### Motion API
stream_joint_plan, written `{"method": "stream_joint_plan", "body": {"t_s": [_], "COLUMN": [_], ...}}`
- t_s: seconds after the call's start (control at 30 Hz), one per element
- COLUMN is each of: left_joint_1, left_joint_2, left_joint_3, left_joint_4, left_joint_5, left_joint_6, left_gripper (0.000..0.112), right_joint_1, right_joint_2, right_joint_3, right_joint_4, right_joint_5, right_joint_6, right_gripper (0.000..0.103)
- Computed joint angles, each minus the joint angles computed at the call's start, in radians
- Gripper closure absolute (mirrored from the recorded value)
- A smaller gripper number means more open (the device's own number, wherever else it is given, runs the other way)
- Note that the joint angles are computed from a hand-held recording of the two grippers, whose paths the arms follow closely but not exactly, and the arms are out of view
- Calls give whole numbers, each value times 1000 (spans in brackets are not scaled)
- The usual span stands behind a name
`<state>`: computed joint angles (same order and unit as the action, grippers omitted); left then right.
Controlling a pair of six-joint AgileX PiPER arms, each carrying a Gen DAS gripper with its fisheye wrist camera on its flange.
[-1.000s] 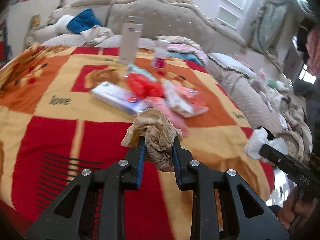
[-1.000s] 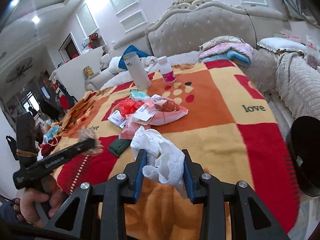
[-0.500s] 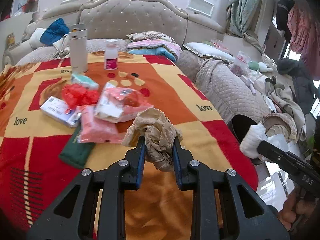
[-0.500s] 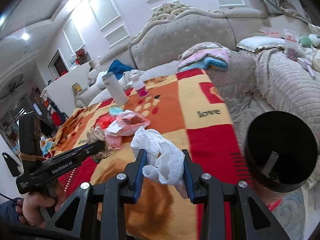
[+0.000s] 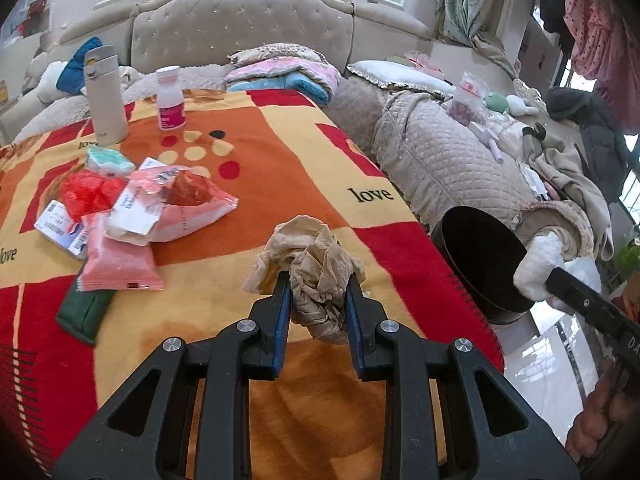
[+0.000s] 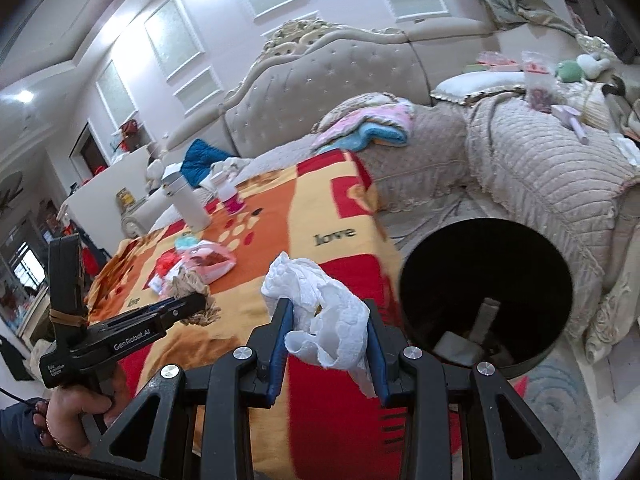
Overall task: Collect trash
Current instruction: 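Carry the tissue and crumpled paper over the black bin, then open both tools to drop the tissue and paper into the bin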
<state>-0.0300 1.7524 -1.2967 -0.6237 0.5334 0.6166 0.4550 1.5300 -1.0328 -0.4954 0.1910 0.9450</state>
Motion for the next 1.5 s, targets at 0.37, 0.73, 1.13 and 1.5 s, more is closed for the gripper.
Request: {"method": "stream_joint_plan", "body": {"t_s": [0.37,0.73,1.13,1.5], "left_joint_1": [-121,-305,-258,121], "left_joint_2": [163,430,391,90], "left_joint_3": [-231,-635,-554,-167], "left_joint_4": [-91,10,-27,-246], "left_joint_5": [155,317,292,226], "left_joint_6": [76,-2,-26,304], "left_gripper": [89,85,51,51], "right_joint_1": [-129,-279,-314,-29], "right_joint_2": [-12,135,120,214], "right_joint_3": [12,-143,-143,-346], "right_joint_4": [-63,156,203,-14], "right_joint_5": [63,157,175,279], "right_joint_6": [51,-200,-198,24], "right_gripper": [70,68,59,55]}}
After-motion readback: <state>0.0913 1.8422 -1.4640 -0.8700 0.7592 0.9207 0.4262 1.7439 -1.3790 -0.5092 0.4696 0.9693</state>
